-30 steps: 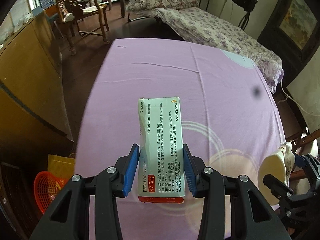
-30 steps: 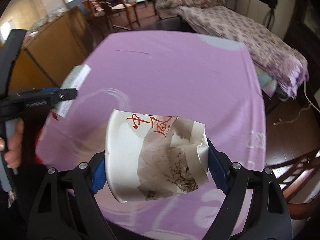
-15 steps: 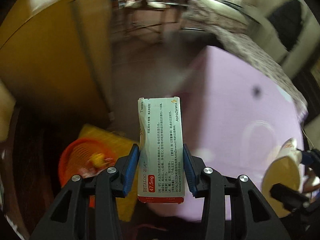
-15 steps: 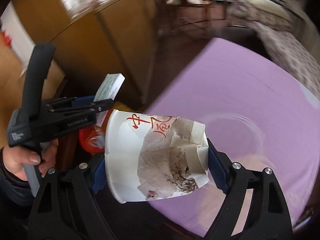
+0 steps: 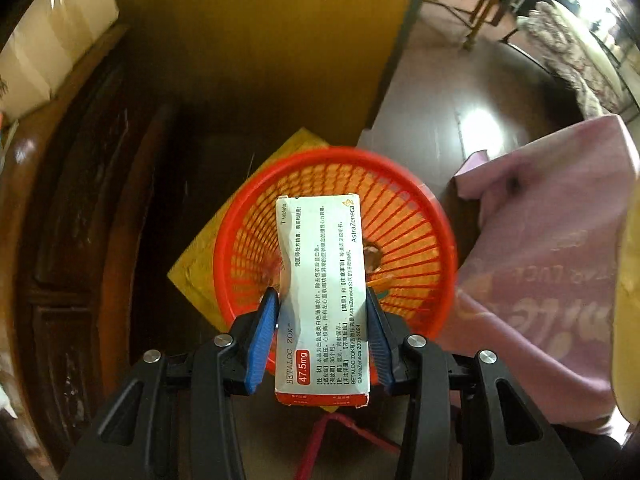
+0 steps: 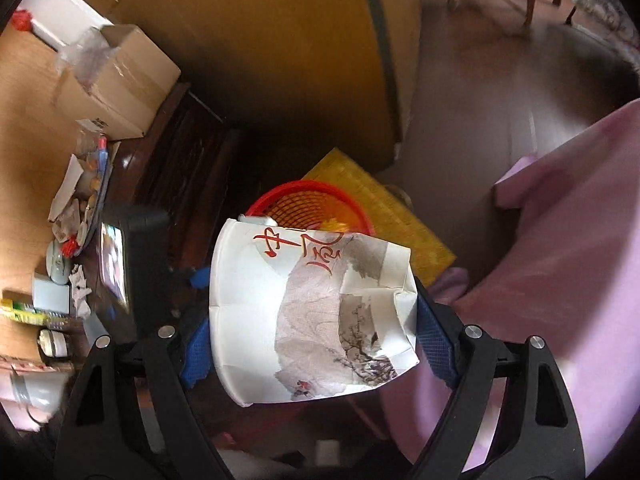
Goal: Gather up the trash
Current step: 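Open both grippers to drop the box and cup into the basket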
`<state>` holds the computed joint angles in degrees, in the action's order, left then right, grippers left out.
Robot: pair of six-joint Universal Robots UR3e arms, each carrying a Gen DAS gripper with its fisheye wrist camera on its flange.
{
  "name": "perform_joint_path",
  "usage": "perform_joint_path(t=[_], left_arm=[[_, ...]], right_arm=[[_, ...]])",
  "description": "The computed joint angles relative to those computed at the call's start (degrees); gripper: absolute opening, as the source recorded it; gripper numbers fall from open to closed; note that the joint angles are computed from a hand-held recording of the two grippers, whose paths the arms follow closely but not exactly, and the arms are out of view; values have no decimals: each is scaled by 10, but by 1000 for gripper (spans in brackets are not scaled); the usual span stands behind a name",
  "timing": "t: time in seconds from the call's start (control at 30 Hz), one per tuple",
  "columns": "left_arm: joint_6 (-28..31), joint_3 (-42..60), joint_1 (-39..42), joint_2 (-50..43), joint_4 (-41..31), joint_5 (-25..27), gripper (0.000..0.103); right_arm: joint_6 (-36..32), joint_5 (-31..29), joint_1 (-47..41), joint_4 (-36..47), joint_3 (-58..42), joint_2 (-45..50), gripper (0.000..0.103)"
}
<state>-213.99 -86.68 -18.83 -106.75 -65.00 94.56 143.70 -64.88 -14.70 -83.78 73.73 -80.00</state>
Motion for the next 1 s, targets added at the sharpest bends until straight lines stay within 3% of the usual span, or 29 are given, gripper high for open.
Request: perform_joint_path(t=[0.27, 0.4, 0.47, 0.67, 0.83, 1.0], left_arm=[[-31, -34, 8, -19, 35, -11, 44], [-48, -53, 0, -14, 44, 2, 68], [-51, -54, -2, -8, 40, 8, 68], [-63, -59, -10, 20, 17, 19, 70], [-72, -44, -32, 30, -14, 41, 82], [-100, -33, -44, 47, -51, 61, 83]], right_arm=[[105, -28, 84, -64, -20, 101, 83], [119, -13, 85, -65, -30, 127, 89], [122, -11, 86, -70, -25, 130, 90], [111, -13, 67, -85, 16, 89, 90], [100, -40, 57, -101, 63, 38, 90], [85, -66, 42, -126, 134, -35, 91]])
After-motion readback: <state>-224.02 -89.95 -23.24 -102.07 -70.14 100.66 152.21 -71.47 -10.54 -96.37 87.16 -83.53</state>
